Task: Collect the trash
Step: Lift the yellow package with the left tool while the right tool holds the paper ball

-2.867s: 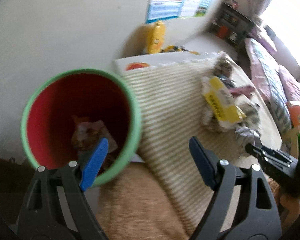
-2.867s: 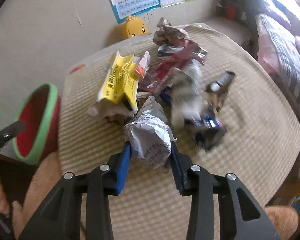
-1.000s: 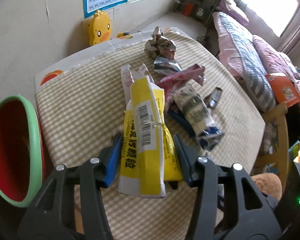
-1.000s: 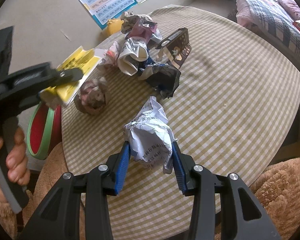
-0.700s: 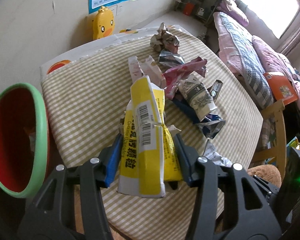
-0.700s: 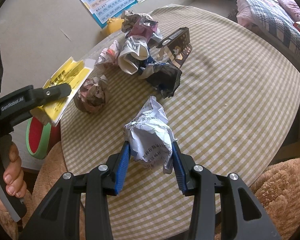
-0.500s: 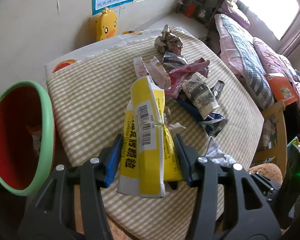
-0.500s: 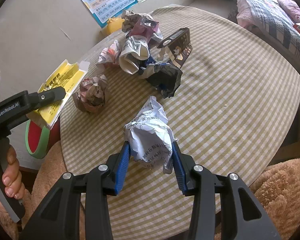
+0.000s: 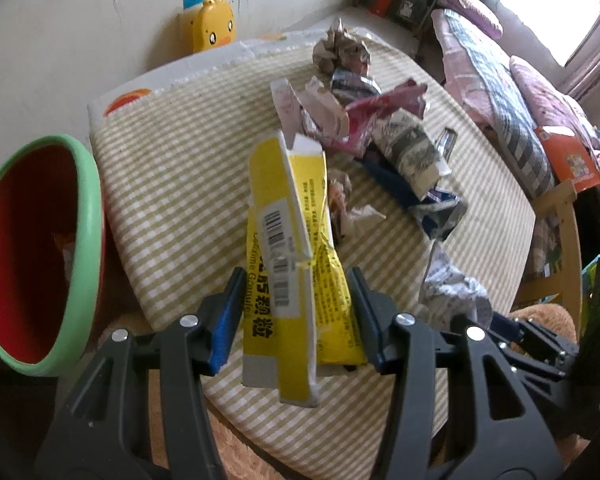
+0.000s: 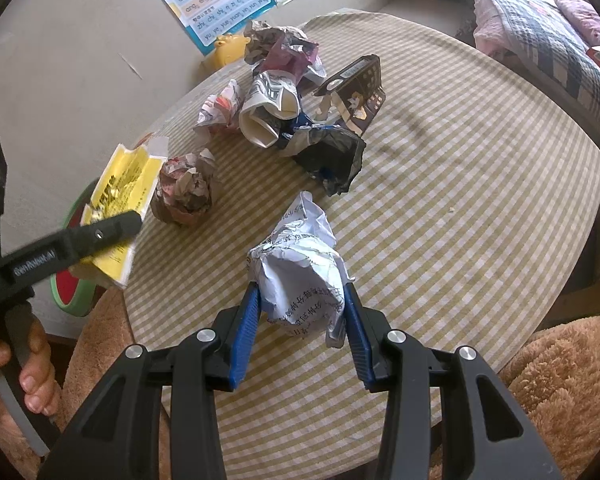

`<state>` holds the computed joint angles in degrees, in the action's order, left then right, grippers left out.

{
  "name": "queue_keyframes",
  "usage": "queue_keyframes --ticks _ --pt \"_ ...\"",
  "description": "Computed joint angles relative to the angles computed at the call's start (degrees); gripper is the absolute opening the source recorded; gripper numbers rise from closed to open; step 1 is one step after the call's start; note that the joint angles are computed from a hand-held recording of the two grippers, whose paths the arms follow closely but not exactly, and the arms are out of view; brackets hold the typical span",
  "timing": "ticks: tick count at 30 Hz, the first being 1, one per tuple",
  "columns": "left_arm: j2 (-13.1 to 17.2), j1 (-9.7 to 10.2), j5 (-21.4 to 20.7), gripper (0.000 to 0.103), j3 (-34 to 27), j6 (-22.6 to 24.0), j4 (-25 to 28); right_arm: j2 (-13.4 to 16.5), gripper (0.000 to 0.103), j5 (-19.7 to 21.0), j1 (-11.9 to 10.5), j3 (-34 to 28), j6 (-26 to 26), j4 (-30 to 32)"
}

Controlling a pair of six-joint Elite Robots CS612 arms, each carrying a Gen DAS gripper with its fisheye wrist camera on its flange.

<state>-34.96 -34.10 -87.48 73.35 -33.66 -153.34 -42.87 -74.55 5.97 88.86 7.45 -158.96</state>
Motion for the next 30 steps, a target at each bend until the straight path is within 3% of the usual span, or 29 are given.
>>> queue_keyframes --ticks 8,13,30 --pt "0.8 0.05 -1.3 0.054 -0.9 0.3 2.2 0.1 0.040 0.2 0.0 -0.2 0.0 0.5" --pt "0.8 0.20 -2.0 0.042 -0.7 -0.2 2.2 0.2 0.040 0.1 0.0 -0.3 0.0 0.6" --pt "-2.4 0.24 3.6 0.036 3.9 -0.6 -7.0 -1.6 0.039 0.3 0.2 0.7 1.0 -4.1"
